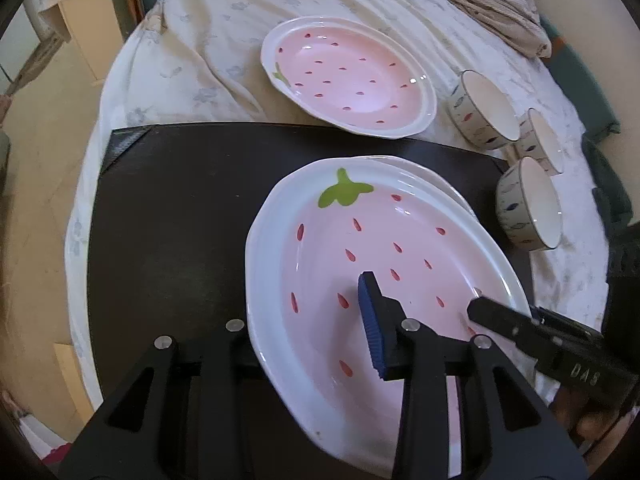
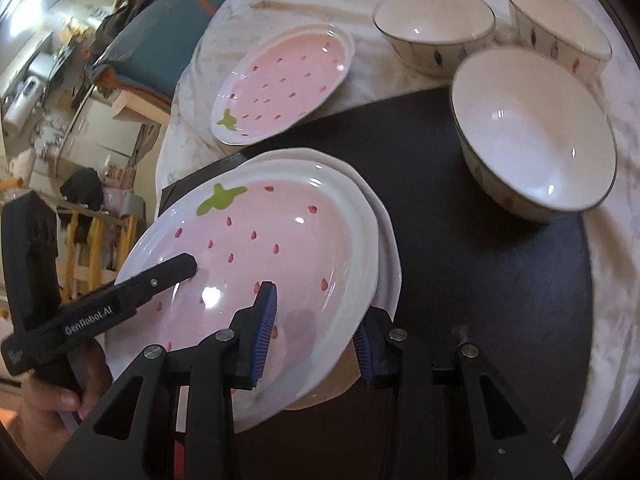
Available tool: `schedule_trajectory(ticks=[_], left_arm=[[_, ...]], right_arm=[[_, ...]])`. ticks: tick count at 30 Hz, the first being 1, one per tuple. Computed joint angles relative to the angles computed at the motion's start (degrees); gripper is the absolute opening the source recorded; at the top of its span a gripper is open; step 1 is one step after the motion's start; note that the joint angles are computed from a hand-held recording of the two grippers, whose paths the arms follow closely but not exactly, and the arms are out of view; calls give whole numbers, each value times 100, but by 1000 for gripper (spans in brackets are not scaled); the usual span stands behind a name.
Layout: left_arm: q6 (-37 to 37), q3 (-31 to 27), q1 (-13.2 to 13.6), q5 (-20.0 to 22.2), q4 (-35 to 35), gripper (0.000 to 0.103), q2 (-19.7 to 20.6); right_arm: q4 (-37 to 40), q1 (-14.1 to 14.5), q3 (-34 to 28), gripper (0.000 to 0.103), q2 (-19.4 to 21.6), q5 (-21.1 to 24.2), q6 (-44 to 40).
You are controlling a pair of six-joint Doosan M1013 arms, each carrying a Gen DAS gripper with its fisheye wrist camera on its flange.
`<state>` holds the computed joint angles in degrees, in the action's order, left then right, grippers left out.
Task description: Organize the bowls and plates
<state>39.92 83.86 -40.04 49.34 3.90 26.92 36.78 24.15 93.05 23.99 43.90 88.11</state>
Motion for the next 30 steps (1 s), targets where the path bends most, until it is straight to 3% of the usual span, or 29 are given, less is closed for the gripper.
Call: schedule_trajectory(ticks=[5, 7, 13, 19, 21, 30], left_arm=[[-180, -169, -22, 352, 270, 34, 94], [-98, -190, -17, 396, 244, 34, 106], [170, -147, 135, 357, -457, 34, 103], [135, -252, 122, 859, -341, 35, 197], [210, -187, 147, 689, -493, 35, 174], [464, -376, 36, 1039, -178, 35, 327]], right_arm=[[-302, 117, -77, 38, 84, 187, 127], [-39, 84, -72, 38, 121, 256, 29], [289, 0, -45, 38, 177, 432, -90], [803, -133, 106, 22, 167, 466, -148], [616, -107, 106, 18, 148, 401, -77], [519, -143, 136, 15, 134, 352, 114]])
